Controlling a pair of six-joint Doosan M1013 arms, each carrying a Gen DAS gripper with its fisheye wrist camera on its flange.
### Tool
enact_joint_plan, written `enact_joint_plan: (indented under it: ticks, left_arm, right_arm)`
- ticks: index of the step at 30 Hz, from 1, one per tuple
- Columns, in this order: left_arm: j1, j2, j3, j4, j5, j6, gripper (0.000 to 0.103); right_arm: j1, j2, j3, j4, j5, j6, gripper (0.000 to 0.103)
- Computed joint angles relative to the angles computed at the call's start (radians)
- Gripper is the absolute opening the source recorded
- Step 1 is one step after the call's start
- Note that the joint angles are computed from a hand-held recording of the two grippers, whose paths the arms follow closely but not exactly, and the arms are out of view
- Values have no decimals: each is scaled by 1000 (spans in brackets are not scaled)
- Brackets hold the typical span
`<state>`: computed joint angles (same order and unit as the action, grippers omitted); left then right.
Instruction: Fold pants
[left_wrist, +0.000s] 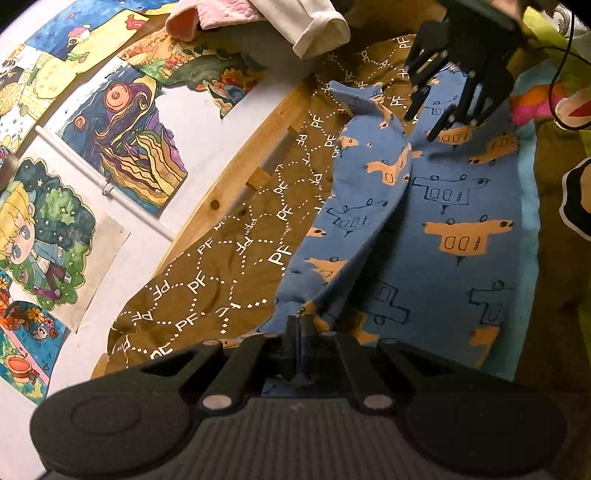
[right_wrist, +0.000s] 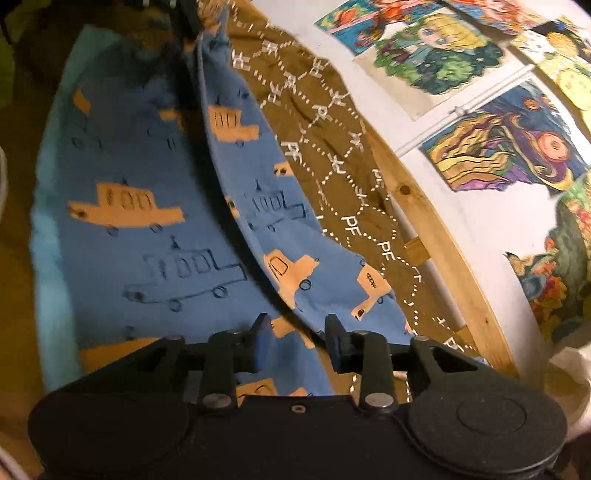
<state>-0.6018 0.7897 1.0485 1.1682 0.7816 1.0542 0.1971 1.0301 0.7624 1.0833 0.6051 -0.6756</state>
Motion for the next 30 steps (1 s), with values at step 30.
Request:
enact_joint_plan:
  ticks: [30]
  left_arm:
    - [-8,-35,53,-158,42,105,0]
  right_arm:
    - [3,-137,264,-53,-107,-35,0]
